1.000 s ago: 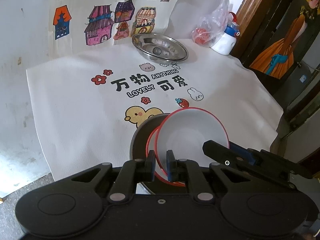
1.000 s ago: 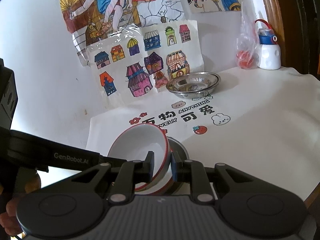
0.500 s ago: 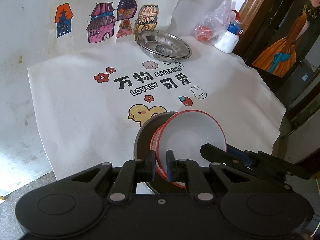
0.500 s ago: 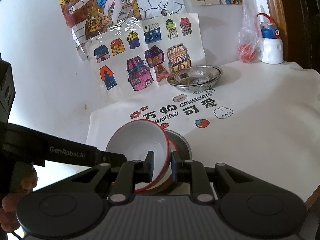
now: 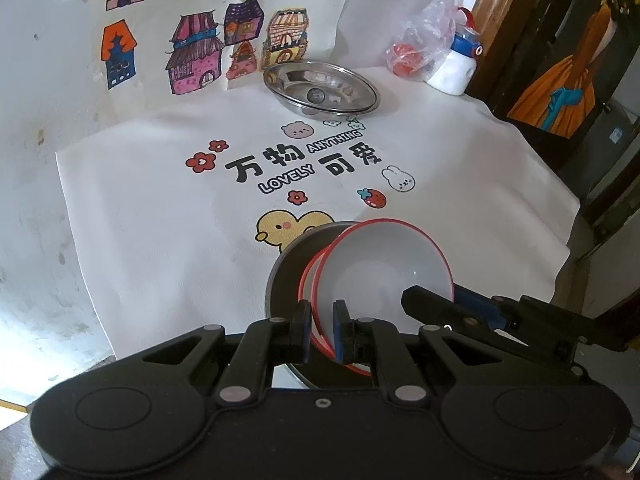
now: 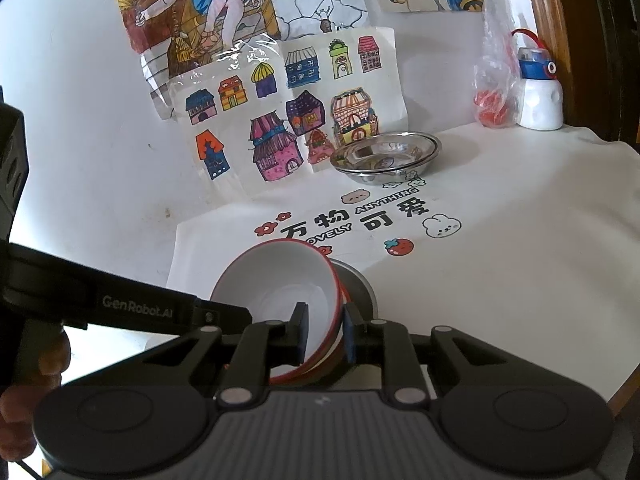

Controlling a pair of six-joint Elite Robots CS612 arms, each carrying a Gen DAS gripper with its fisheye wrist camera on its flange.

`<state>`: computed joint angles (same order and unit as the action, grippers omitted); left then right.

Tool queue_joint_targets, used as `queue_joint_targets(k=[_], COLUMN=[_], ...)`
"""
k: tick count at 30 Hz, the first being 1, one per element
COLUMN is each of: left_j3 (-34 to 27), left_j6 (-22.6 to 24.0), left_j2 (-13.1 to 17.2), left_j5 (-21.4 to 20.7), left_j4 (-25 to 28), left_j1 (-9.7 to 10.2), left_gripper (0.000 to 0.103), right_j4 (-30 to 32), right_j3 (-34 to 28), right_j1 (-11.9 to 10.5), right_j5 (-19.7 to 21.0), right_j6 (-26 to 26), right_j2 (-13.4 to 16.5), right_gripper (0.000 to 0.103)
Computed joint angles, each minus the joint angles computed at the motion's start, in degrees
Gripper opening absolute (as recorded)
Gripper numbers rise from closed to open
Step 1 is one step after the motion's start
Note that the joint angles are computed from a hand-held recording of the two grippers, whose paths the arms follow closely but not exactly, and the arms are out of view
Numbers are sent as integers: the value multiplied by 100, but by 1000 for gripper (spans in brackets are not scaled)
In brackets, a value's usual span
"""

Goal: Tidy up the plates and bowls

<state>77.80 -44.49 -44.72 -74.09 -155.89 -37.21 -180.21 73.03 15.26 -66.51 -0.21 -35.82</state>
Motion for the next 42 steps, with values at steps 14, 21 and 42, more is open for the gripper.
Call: queue_joint_targets(k=[14,21,42], left_j3=[-65,-95,-76], left_j6=[102,150,296], left_j2=[7,21,27], left_j5=[118,182,225], left_j4=[250,272,213], left_j1=[-17,-32,-50], left_gripper=[15,17,18], right_j4=[-37,-35,-63], right_j3=[23,13,33], right_j1=[32,28,20], right_j5=[-189,-177,-132], right_j6=[-166,-177,-150], right_j2=[-11,-2,-3], right_gripper=[22,22,24])
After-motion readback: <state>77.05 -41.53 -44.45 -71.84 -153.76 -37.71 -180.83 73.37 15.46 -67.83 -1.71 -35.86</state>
